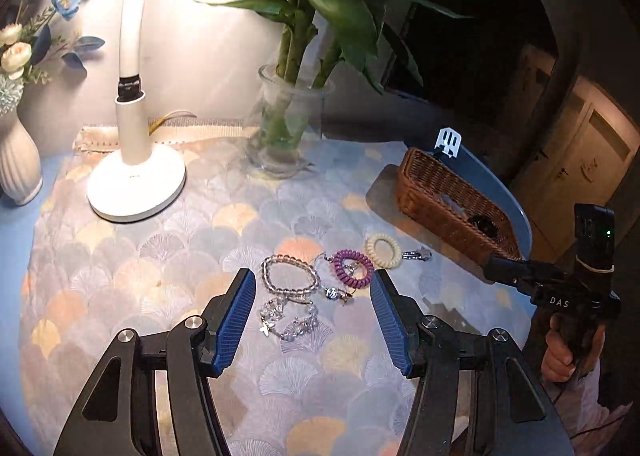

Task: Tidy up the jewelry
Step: 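Move both tools back over the remaining jewelry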

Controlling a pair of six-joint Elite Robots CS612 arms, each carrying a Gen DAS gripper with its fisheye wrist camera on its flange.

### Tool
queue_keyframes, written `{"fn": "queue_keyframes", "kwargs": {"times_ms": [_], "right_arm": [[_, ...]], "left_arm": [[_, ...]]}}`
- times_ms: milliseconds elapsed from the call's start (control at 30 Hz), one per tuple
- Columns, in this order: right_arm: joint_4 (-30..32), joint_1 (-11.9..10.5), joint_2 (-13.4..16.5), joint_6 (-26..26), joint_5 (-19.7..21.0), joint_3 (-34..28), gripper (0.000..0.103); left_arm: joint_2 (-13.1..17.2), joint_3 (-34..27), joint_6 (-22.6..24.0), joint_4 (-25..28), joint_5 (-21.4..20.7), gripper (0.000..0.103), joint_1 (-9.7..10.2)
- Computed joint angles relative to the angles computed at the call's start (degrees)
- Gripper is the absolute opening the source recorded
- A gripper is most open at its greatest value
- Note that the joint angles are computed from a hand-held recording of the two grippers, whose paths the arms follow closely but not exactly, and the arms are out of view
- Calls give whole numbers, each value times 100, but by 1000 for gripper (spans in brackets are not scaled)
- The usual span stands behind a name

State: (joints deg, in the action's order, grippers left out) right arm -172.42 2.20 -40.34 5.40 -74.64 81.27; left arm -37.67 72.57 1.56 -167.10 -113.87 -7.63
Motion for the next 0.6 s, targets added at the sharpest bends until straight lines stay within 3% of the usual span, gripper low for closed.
{"fn": "queue_keyframes", "kwargs": {"times_ms": [133,333,600], "right_arm": [[258,16,98,0,-173,-97,33],[575,-26,256,227,-321,-286,33],[1054,-29,544,96,-718,-788,33]], "left_arm": [[137,-142,317,426,-148,61,-35],[427,-664,845,1177,-281,61,-265],[1034,-1876,1346,2249,76,60,-581]]}}
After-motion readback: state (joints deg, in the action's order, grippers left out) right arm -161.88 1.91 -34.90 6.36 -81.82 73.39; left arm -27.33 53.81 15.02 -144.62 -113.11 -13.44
